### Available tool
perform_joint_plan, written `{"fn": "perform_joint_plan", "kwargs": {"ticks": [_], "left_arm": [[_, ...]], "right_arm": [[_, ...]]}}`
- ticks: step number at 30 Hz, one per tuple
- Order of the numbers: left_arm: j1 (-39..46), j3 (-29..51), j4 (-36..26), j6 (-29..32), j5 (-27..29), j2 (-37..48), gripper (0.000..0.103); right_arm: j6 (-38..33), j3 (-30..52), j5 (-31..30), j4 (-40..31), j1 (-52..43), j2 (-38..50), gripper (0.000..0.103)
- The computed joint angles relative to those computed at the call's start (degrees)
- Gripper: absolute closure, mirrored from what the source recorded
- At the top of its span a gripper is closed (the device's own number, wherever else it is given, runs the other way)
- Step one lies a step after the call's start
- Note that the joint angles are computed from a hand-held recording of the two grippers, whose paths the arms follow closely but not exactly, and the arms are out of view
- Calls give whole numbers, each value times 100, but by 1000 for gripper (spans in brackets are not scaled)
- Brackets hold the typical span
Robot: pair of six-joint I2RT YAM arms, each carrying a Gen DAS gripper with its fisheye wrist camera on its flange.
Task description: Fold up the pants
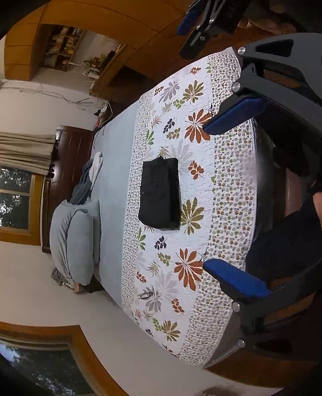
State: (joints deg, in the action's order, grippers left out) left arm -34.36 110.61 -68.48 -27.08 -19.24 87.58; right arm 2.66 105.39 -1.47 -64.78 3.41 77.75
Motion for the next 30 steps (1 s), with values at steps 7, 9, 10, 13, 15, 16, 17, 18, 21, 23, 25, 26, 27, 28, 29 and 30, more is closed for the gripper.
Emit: {"fn": "perform_joint_plan", "kwargs": {"ticks": [7, 9, 10, 13, 15, 16, 17, 18, 21, 23, 25, 26, 27, 28, 29, 30], "left_arm": [[-124, -101, -136, -107, -317, -135, 3], [-119, -95, -150, -98, -343, -138, 3], [-124, -76, -177, -113, -374, -125, 3], [-112, -46, -188, -130, -368, -113, 3], [-97, 8, -217, -153, -402, -71, 3], [-96, 55, -254, -165, -425, -40, 3], [-80, 111, -288, -154, -420, 0, 3], [-77, 147, -308, -143, -425, 27, 3], [-95, 301, -402, -138, -553, 115, 3], [-98, 381, -438, -147, -586, 154, 3], [-75, 462, -466, -135, -570, 196, 3], [-68, 495, -479, -133, -576, 216, 3], [-51, 534, -491, -129, -570, 235, 3], [-45, 542, -486, -128, -557, 236, 3], [-30, 556, -480, -120, -533, 242, 3], [-25, 570, -482, -118, -522, 252, 3]], "right_arm": [[89, -127, -27, -23, 192, -121, 4], [117, -119, -79, -18, 195, -113, 4], [131, -120, -102, -8, 190, -113, 4], [138, -105, -93, 21, 201, -91, 4], [142, -107, -97, 47, 213, -70, 4], [139, -118, -107, 62, 222, -59, 4], [135, -135, -107, 80, 231, -53, 4], [130, -174, -115, 108, 229, -60, 4], [144, -217, -184, 161, 215, -47, 4], [112, -195, -176, 180, 226, -11, 4], [91, -168, -174, 182, 242, 27, 4], [84, -156, -181, 183, 241, 48, 4], [92, -153, -173, 182, 260, 64, 4], [95, -153, -178, 182, 269, 72, 4], [93, -173, -180, 198, 276, 66, 4], [84, -183, -179, 211, 276, 66, 4]]}}
